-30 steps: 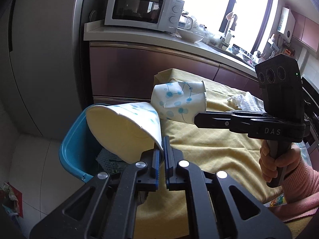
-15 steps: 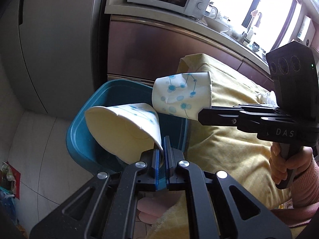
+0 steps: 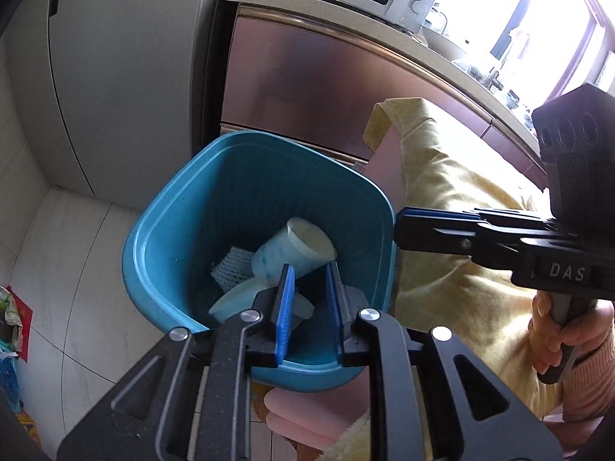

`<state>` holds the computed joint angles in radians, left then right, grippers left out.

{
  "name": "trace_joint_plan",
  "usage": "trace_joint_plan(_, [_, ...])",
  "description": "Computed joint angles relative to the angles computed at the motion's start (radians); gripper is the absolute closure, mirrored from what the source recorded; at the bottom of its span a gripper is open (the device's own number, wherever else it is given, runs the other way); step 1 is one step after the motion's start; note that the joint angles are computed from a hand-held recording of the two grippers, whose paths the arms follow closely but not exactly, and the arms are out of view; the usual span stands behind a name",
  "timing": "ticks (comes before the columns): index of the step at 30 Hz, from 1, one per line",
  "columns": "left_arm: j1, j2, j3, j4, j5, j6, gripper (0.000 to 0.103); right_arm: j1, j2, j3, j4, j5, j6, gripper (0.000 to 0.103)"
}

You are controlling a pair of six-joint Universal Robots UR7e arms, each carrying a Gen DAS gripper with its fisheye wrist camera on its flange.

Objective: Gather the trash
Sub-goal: 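Open both tools over the bin to drop the cups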

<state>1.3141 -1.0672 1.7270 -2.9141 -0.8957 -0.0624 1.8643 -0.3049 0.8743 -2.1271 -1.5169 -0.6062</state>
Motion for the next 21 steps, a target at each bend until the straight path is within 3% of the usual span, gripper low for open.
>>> trace_joint_plan(4, [-0.014, -0.004, 0.02, -0.044, -0.003, 0.019, 0.086, -0.012, -0.041, 0.055, -0.04, 0.023, -0.011, 0.087])
trace_joint_plan(6, [-0.035, -0.004, 0.035, -0.086, 0.011, 0.052, 0.081, -0.021, -0.081, 0.11, -0.081, 0.037, -0.022, 0.08])
trace_joint_plan(11, [-0.095, 0.006, 0.053, -0.167, 0.009, 0.147, 0.074, -0.054, -0.209, 0.268, -0.199, 0.072, -0.06, 0.075])
trace_joint_plan(21, [-0.183, 0.081, 0.017, -0.155, -0.142, 0.244, 0.068, -0.159, -0.444, 0.511, -0.472, 0.083, -0.03, 0.068])
